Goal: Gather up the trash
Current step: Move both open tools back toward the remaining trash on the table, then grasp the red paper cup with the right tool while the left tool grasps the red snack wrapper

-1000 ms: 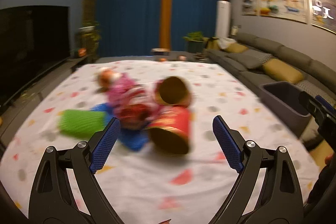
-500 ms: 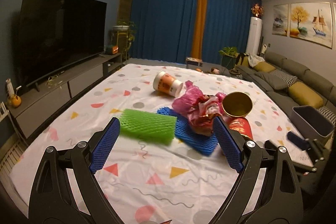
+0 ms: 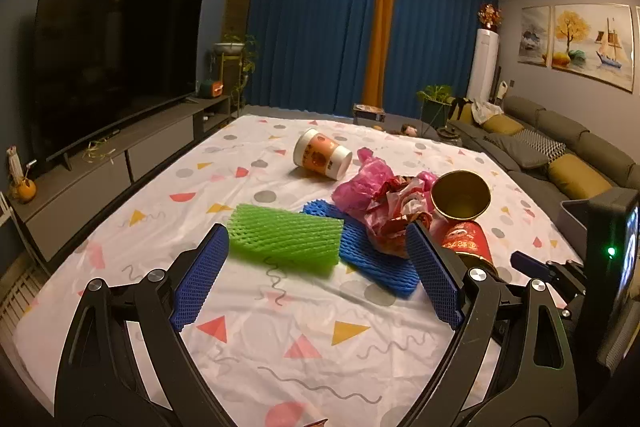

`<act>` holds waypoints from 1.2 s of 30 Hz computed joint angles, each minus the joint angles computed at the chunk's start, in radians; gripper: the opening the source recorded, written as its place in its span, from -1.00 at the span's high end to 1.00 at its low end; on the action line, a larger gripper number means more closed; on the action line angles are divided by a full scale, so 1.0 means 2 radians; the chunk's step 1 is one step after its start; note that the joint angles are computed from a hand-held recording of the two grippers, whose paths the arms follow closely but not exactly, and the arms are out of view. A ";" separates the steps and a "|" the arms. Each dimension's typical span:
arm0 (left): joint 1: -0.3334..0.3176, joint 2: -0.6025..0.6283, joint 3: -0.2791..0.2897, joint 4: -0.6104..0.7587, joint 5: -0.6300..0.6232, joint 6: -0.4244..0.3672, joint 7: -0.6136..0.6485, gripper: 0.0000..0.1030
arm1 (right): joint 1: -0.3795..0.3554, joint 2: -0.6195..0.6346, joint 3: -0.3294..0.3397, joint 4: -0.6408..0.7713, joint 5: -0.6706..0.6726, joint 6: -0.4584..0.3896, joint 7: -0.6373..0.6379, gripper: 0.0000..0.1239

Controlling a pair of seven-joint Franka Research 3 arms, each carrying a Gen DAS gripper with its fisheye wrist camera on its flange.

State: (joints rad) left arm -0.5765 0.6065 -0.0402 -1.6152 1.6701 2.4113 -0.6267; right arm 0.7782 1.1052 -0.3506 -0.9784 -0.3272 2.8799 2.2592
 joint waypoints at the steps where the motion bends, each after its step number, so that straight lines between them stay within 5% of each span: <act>1: 0.000 0.002 0.000 0.002 -0.001 0.001 0.002 -0.71 | -0.005 0.002 0.008 0.006 0.003 -0.006 -0.007 0.39; 10: 0.000 0.012 0.003 0.016 -0.001 0.015 0.008 -0.71 | -0.008 -0.019 0.012 -0.038 0.020 0.023 -0.022 0.93; 22: 0.004 0.055 0.012 0.075 -0.014 0.077 0.029 -0.71 | 0.095 -0.102 -0.121 -0.258 0.080 0.162 0.024 0.94; 30: 0.011 0.140 0.019 0.195 -0.131 0.119 0.157 -0.69 | 0.129 -0.117 -0.159 -0.323 0.147 0.207 0.005 0.94; 36: 0.035 0.223 -0.011 0.311 -0.259 0.120 0.313 -0.19 | 0.130 -0.123 -0.161 -0.343 0.193 0.223 -0.021 0.94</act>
